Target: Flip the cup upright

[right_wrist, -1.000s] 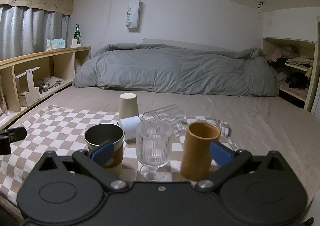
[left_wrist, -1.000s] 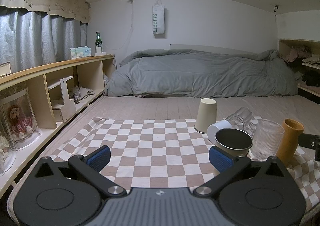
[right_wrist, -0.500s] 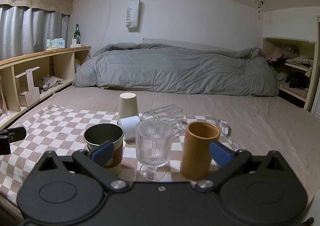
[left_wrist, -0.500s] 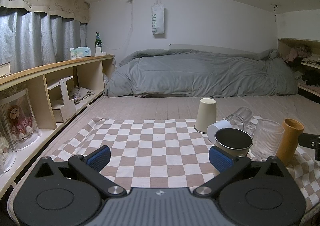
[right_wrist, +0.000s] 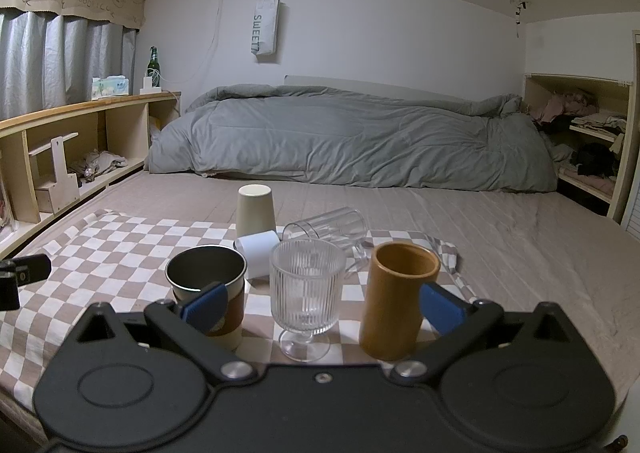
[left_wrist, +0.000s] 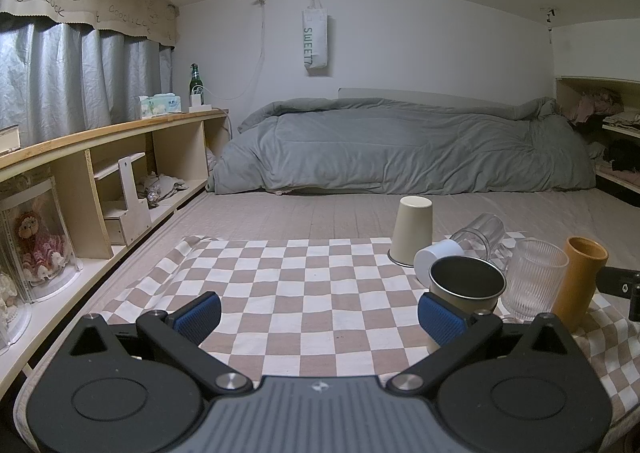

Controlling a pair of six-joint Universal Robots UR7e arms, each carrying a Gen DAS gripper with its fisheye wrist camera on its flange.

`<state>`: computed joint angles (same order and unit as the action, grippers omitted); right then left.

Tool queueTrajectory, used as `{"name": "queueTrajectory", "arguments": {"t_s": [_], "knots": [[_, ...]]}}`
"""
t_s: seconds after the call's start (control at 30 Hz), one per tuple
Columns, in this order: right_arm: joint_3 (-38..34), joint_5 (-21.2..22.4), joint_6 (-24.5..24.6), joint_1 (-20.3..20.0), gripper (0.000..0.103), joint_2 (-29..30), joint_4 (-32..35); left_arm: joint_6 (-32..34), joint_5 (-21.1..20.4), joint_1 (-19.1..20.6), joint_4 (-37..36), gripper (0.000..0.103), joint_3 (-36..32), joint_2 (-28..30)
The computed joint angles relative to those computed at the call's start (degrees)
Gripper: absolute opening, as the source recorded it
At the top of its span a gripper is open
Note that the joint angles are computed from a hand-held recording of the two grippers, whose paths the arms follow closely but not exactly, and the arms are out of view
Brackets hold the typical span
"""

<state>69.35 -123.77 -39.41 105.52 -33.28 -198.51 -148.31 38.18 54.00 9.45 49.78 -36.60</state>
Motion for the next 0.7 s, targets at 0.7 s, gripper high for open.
{"name": "queueTrajectory", "arguments": {"t_s": [0.7], "knots": [[0.23, 0.03, 0.01, -0.08, 0.103, -0.19, 0.05, -0.08, -0.09, 0.02, 0.01, 0.103, -1.03, 1.02]]}}
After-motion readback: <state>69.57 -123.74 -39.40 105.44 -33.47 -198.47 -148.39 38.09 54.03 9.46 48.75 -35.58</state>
